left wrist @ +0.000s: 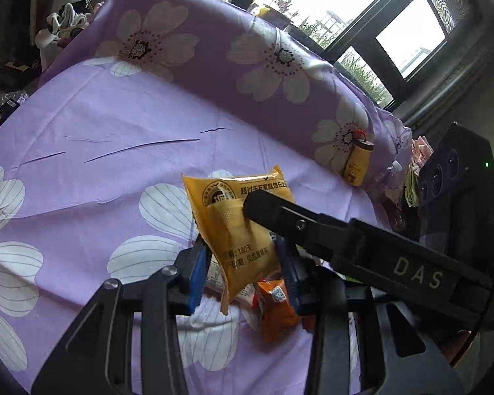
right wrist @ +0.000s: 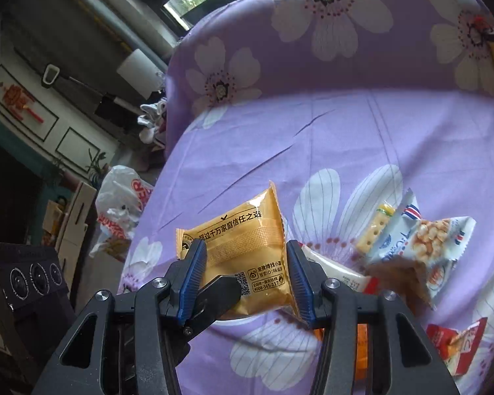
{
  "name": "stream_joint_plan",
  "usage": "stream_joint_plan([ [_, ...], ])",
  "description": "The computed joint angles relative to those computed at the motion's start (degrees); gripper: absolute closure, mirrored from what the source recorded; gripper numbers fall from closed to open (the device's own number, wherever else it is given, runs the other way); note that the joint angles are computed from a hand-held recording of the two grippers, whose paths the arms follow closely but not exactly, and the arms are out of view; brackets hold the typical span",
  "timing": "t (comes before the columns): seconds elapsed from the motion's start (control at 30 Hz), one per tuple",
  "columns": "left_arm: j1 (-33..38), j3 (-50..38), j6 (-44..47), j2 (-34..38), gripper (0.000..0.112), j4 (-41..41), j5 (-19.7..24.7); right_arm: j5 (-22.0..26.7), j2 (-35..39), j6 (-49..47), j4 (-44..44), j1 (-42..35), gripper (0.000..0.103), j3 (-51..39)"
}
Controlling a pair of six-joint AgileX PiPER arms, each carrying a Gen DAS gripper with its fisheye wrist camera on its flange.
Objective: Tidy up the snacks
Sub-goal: 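Lift the yellow cake packet and carry it over the green box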
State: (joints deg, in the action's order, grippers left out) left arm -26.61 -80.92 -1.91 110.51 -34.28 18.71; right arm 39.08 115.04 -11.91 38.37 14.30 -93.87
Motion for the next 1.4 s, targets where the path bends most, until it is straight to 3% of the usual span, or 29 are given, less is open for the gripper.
stream_joint_plan([
  [0.13, -4.32, 3.95, -8.49, -4.86, 0.073, 9.06, -1.96, -3.49, -9.03, -5.11, 4.92, -1.18, 0.051, 11.38],
  [0.27, -8.43, 7.38, -12.20, -8.06, 0.073, 11.94, -4.03, -6.27, -16.76, -6.02, 5.48, -1.82, 0.051, 20.27],
  [0.63, -19.15, 7.36, -28.41, -9.52, 0.073, 28.02, -5.31, -9.72, -33.99, -10.51, 9.10, -7.53, 0.051, 39.06],
  [0.77, -22.55, 6.78, -36.52, -8.83, 0.073, 37.75, -5.68, -9.60, -39.41, -19.50, 17.25, -11.98, 0.051, 46.27],
  [0.83, -23.76, 7.03, -36.54, -7.91, 0.073, 38.20, -7.23, -9.41, -41.45, -24.85, 21.31, -14.37, 0.051, 49.31],
  [1.03, -26.69, 5.06, -40.97, -3.73, 0.073, 42.21, -7.96, -6.52, -43.28, -37.61, 31.80, -21.94, 0.051, 56.45],
  [1.13, -26.95, 3.14, -36.62, -1.93, 0.073, 37.18, -8.58, -5.35, -43.54, -37.00, 30.26, -24.60, 0.051, 56.74],
  [1.23, -28.61, 0.78, -45.37, -0.37, 0.073, 46.57, -7.72, -2.98, -43.79, -41.46, 31.97, -28.23, 0.051, 57.35],
  [1.4, -29.78, -3.24, -43.00, 2.65, 0.073, 43.32, -6.60, 0.95, -42.63, -44.62, 32.65, -34.18, 0.051, 57.71],
])
